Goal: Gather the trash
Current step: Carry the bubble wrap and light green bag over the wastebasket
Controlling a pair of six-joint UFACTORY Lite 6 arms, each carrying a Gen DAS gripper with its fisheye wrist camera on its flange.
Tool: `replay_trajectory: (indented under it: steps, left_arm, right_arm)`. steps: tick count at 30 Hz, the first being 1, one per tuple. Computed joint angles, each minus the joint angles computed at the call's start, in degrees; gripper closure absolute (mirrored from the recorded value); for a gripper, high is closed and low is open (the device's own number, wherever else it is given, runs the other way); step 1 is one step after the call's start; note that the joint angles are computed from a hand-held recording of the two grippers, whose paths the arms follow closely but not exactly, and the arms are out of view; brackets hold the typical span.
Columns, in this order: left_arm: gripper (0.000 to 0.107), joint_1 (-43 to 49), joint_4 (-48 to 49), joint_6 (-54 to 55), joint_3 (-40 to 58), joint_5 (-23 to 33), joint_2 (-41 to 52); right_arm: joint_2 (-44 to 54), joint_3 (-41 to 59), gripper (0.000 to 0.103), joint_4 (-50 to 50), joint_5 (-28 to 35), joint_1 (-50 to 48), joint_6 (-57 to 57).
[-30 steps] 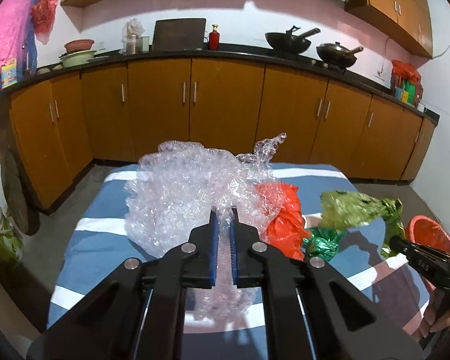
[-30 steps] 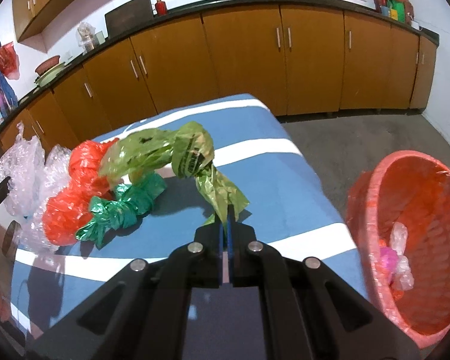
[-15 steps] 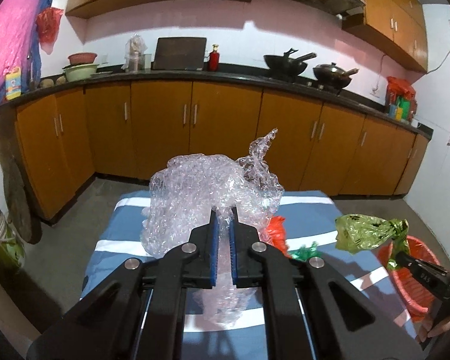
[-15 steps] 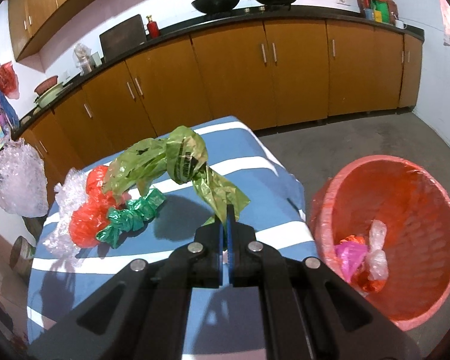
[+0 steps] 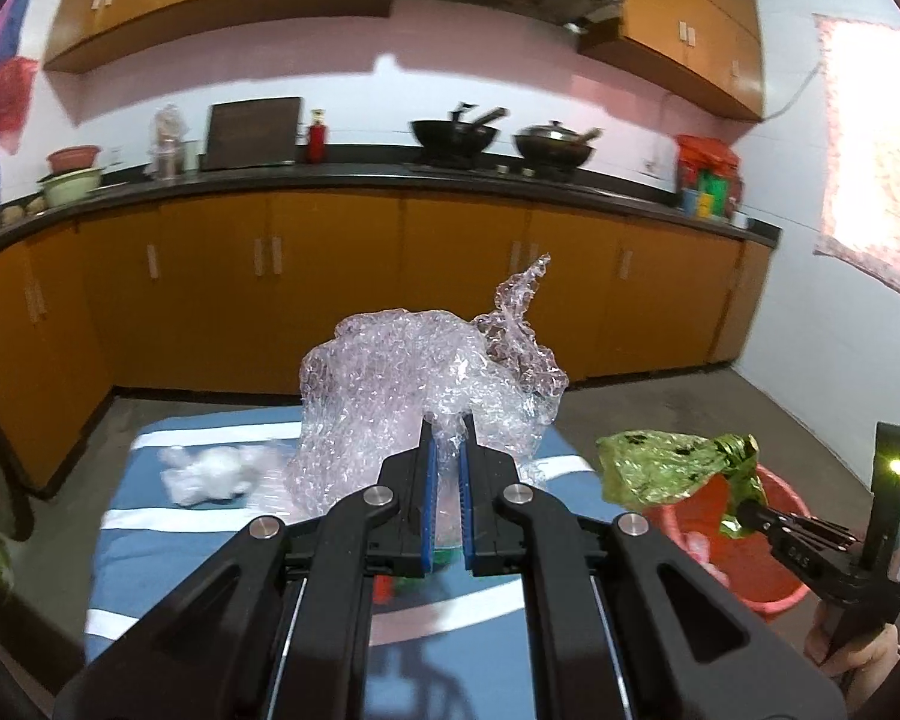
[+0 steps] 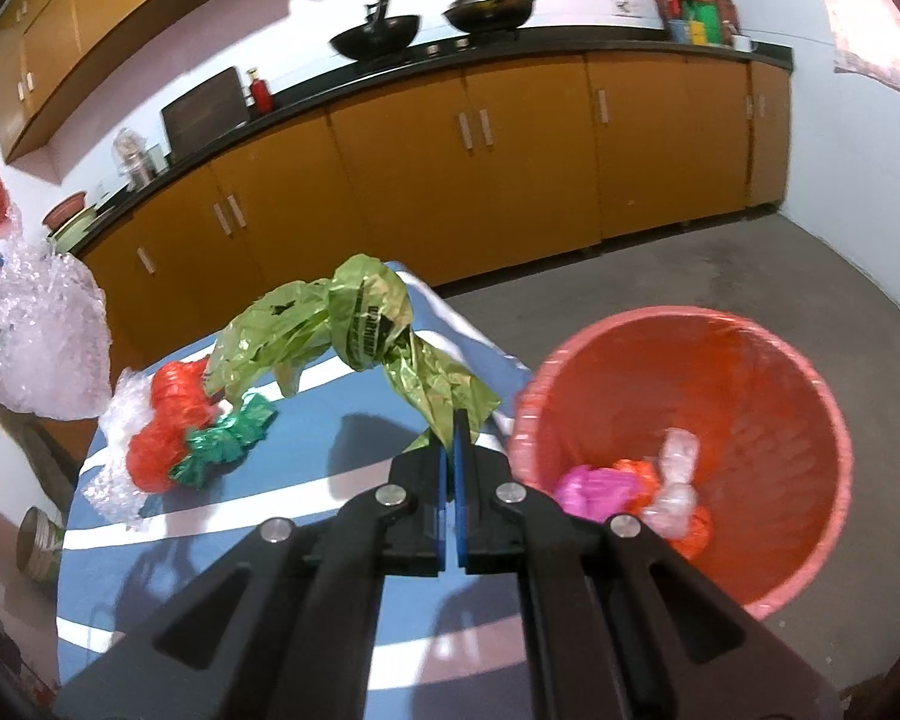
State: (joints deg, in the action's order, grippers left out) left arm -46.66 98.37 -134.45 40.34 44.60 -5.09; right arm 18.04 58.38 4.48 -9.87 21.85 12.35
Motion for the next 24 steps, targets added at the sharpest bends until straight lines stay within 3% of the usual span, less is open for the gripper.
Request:
replay_trajectory:
  steps: [13,24]
  left_arm:
    - [0.101,-6.69,5.85,-3.52,23.85,-6.89,25.73]
    - [0.101,-8.5,3.09,4.1,49.35,-13.82,48.31]
  right_arm:
    - [-10.96,-12.65,0.099,-18.79,-1.67,-17.01,13.55]
    - [-8.43,-13.27,0.099,-26.06,-3.8,-28.01,17.33]
